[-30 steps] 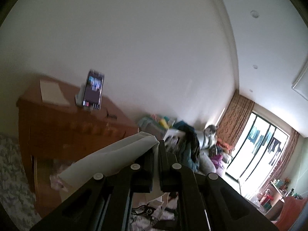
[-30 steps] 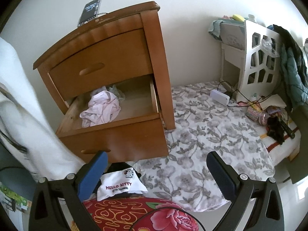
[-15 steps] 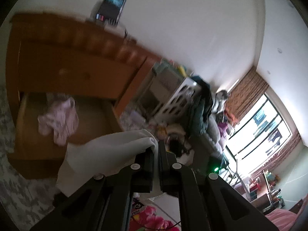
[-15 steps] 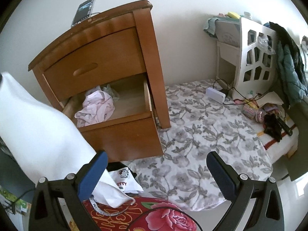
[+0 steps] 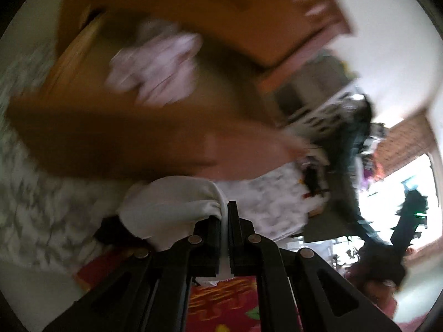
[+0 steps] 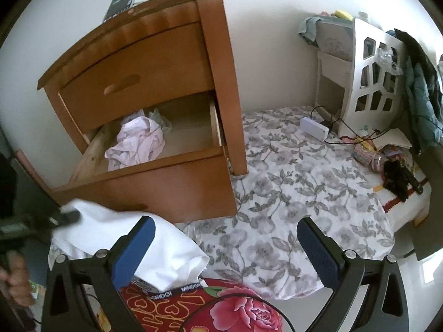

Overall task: Organize soft objects
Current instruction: 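Lower the white cloth onto the red cushion with the left gripper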

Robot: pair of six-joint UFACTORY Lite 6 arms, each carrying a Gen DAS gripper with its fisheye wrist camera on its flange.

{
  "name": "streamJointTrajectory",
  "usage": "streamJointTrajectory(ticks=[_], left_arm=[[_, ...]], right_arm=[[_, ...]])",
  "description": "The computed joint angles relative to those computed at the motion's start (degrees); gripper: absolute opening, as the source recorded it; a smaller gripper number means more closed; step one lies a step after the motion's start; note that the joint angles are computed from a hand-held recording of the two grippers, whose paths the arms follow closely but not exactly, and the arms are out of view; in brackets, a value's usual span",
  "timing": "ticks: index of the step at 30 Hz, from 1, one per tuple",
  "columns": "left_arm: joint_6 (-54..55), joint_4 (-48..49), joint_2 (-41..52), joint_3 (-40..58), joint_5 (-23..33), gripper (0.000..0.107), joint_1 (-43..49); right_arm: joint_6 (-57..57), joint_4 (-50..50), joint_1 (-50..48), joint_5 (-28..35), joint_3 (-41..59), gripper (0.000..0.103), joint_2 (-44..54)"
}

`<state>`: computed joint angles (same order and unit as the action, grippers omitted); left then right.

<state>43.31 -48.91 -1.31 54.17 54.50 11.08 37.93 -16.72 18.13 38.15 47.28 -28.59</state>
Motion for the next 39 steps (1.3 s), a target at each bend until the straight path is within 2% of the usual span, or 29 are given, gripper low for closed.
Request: streamJointTrajectory(ticks=[6,15,29,39], left_arm=[[-0.48,4.19,5.21,-6.03,-8.23,0.004,1.03],[-2.93,7.44,10.30,-7.80,-15.85,0.005,-3.07],[-4.27,7.34,19.61,-4.02,-18.12,0.005,-6.51],[-4.15,6.25,24.83,0.39,-17.75,0.005,-10.81]], right_arm=[[1.06,-0.79,1.43,-0.46,0.20,0.103,2.43],[2.98,-2.18,4.50,-1.33,1.63,0.103,7.83],[1.98,-1.67,5.28,-3.39,5.04,0.103,16.94],[0.38,-0.79,4.72,-4.36,8.16,0.103,22.34]])
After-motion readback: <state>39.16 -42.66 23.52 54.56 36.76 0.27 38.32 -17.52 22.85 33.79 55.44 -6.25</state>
